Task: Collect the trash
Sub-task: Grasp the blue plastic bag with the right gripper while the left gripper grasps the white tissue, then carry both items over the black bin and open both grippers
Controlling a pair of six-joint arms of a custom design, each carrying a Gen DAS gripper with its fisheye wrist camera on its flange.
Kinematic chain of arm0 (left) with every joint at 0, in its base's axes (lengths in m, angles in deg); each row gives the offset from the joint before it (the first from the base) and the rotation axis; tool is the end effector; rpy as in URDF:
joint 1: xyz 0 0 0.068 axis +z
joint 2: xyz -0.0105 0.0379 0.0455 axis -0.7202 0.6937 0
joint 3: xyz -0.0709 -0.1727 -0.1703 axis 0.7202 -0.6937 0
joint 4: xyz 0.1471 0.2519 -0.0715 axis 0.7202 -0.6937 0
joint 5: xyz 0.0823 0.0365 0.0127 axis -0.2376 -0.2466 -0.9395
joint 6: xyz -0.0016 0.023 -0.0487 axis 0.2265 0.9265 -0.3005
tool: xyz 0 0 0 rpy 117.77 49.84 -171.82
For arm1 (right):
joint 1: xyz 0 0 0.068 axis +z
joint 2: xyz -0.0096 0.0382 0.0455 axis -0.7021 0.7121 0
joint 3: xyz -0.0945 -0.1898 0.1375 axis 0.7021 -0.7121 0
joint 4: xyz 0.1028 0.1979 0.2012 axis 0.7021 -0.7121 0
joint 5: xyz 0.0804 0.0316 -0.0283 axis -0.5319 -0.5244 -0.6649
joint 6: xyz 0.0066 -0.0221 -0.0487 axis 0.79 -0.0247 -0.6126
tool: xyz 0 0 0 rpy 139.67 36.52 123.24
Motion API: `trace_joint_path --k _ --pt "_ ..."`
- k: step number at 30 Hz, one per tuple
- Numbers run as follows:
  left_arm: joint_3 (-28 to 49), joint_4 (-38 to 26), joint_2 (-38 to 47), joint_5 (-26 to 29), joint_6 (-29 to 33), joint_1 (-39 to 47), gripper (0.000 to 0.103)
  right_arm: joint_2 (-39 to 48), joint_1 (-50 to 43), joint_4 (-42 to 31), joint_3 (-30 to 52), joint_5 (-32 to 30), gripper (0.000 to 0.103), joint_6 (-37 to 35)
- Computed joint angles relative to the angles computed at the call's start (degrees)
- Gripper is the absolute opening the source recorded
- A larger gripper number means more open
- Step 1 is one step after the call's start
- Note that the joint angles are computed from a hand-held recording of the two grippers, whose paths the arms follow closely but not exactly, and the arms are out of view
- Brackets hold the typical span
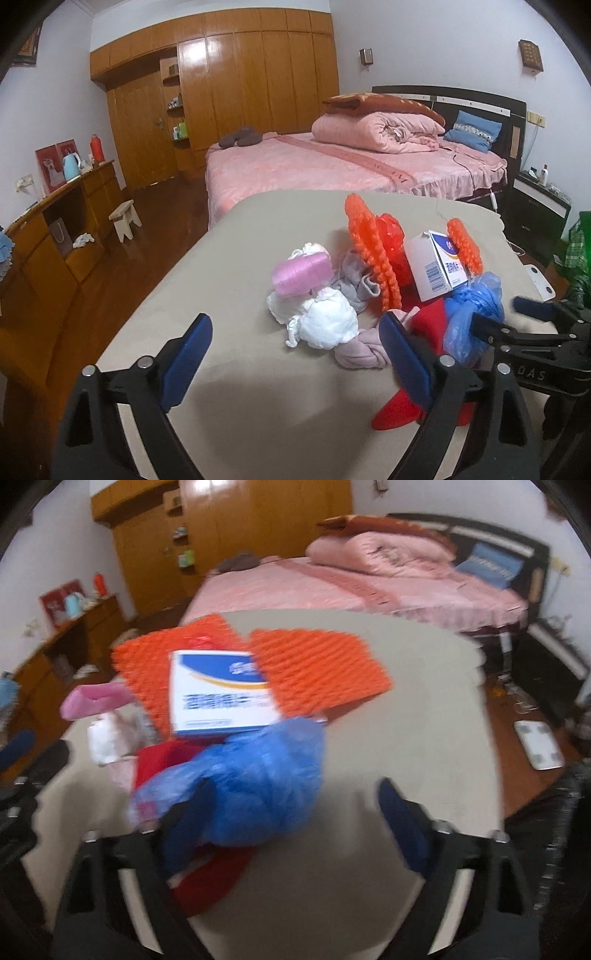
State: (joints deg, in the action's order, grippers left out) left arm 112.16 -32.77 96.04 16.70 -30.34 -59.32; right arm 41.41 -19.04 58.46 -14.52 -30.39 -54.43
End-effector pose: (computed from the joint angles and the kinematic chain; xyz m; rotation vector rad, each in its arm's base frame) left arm 0.2435 -0.0497 0.2491 0.0713 2.1945 0.0668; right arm 0.2921 0.1365 0.2078 -0.0887 2.3839 0.2838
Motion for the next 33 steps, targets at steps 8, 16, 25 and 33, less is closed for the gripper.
trace_joint_path --k 8,16,25,33 --pt "-1.0 0.8 1.0 1.2 -0.1 -0.9 0.076 -4.4 -0.6 -1.5 -0.6 -5.0 0.024 -2.4" --pt "0.1 3.1 6.4 2.0 -0.5 -0.3 0.073 -8.3 -2.4 -3.6 -2.5 -4.6 0.022 -3.1" --pt "2.2 4.6 12.2 10.7 -0.8 3.2 0.032 -9.6 -3.2 -5.0 -3.0 -4.9 0.023 -2.9" --pt "-1.2 0.6 -0.4 11.1 0.0 3.4 0.021 -14.9 -1.6 -7.2 -3.7 -3.4 0.023 -2.6"
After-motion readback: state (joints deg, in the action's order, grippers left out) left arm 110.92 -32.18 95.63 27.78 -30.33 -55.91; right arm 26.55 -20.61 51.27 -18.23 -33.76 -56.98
